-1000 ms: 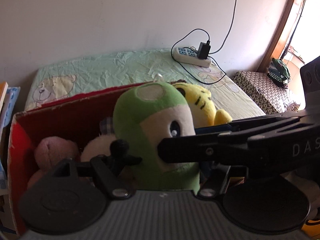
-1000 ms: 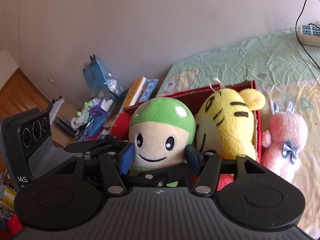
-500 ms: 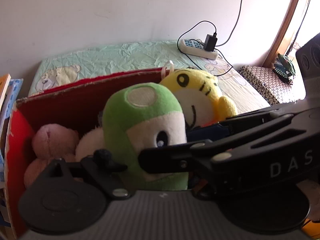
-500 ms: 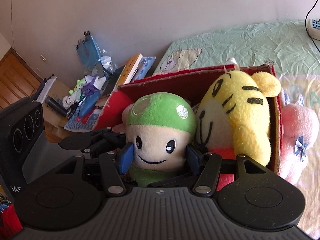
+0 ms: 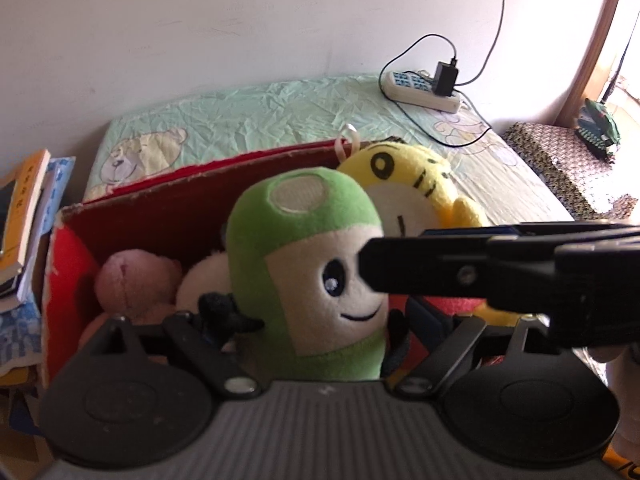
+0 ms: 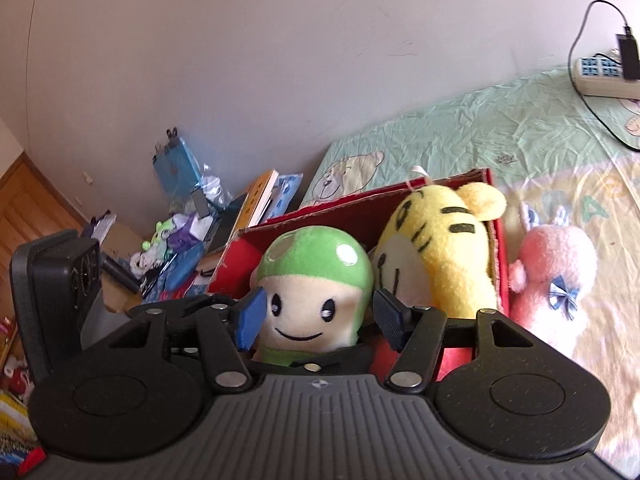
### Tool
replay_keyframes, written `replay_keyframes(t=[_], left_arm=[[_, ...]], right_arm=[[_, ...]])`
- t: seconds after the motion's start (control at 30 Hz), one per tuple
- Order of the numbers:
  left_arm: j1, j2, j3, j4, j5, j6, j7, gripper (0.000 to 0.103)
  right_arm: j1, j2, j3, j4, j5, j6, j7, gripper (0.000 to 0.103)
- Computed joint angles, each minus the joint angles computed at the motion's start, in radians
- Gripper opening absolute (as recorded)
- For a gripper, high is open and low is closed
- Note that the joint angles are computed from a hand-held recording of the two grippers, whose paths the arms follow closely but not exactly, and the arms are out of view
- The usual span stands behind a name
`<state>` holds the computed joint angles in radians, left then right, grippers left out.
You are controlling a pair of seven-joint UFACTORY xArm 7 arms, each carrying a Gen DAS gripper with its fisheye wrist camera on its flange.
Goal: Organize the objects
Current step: 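Lower the green plush into the box and open the right gripper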
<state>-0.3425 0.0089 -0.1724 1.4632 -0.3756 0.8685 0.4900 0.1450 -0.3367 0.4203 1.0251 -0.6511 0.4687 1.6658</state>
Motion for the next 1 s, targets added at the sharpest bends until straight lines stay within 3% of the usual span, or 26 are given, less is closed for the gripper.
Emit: replay_keyframes(t=[0.2,0.57,1.0], left_arm=[[-0.002,-0.032,-0.001,-0.019,0.076,0.005,-0.072,0.087],[-0.017,-0.105,-0.012,-0.085,0.224,-0.025,-0.188,0.087],[-0.029,-0.194,-0.037,-0.144,0.326,-0.031,-0.320,0.087]], right_arm=[[-0.020,-0.036,0.024,-0.028,-0.010,0.008,0.064,0.062],[-0.028,-0.105,0.045,-0.092,0.028,-0.001,0.070,0.062],[-0.029,-0.208,0.042,-0.185,0.163,-0.069,-0.050,0.062]])
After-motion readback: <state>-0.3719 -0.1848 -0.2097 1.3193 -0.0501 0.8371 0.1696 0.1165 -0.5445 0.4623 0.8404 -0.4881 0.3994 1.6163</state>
